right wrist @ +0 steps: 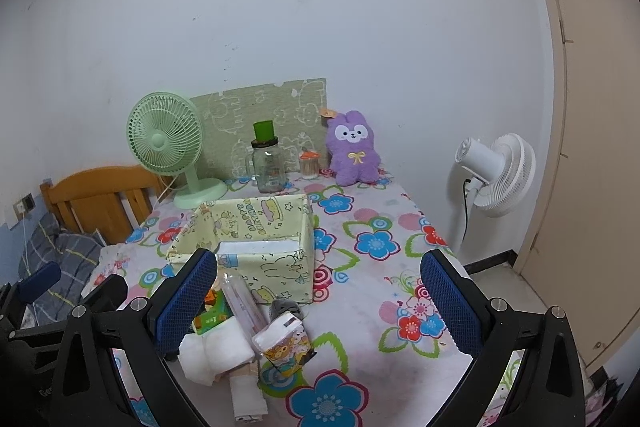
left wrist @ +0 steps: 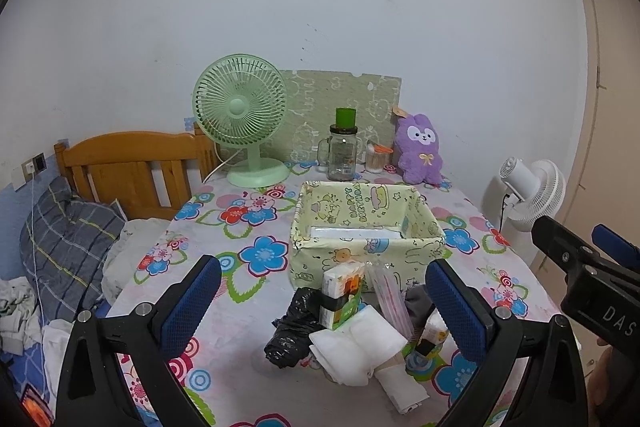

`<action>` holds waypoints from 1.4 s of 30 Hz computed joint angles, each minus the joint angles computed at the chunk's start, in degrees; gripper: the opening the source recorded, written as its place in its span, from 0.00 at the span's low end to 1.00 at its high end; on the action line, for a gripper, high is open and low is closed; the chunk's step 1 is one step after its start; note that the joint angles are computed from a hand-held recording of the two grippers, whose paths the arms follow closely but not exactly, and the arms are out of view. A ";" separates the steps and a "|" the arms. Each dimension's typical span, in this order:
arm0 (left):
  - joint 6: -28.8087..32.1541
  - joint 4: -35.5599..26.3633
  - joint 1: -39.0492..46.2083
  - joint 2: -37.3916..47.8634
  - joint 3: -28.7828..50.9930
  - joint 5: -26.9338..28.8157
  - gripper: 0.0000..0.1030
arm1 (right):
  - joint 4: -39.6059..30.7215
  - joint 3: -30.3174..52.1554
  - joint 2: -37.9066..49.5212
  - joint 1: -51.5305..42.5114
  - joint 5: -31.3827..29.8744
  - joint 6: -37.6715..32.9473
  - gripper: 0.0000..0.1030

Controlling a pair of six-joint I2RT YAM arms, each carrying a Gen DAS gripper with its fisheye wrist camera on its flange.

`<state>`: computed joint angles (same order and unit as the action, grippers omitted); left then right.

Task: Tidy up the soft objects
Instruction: 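Move both tools toward the pile of items beside the fabric box, then grasp the white cloth with the left tool while the right tool grasps the cartoon tissue pack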

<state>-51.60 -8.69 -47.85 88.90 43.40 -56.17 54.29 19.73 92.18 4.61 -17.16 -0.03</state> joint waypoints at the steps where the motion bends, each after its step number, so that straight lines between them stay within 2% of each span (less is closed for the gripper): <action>1: 0.08 0.13 0.01 0.14 0.06 0.09 0.99 | 0.09 -0.04 0.01 0.04 0.02 -0.08 1.00; 9: 1.13 1.68 0.54 1.18 0.20 1.32 0.99 | -0.06 0.54 1.07 0.04 -0.89 -0.73 0.96; 17: 2.85 4.24 1.95 3.40 0.42 3.95 0.93 | -1.64 2.29 3.33 1.57 -0.75 -1.75 0.91; 42: 8.49 16.47 7.42 15.45 0.22 16.32 0.84 | 0.38 10.24 20.33 6.06 0.42 -5.21 0.90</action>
<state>-43.11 7.78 -40.43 104.36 43.61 -39.85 54.67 29.97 112.50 10.68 -16.74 -5.24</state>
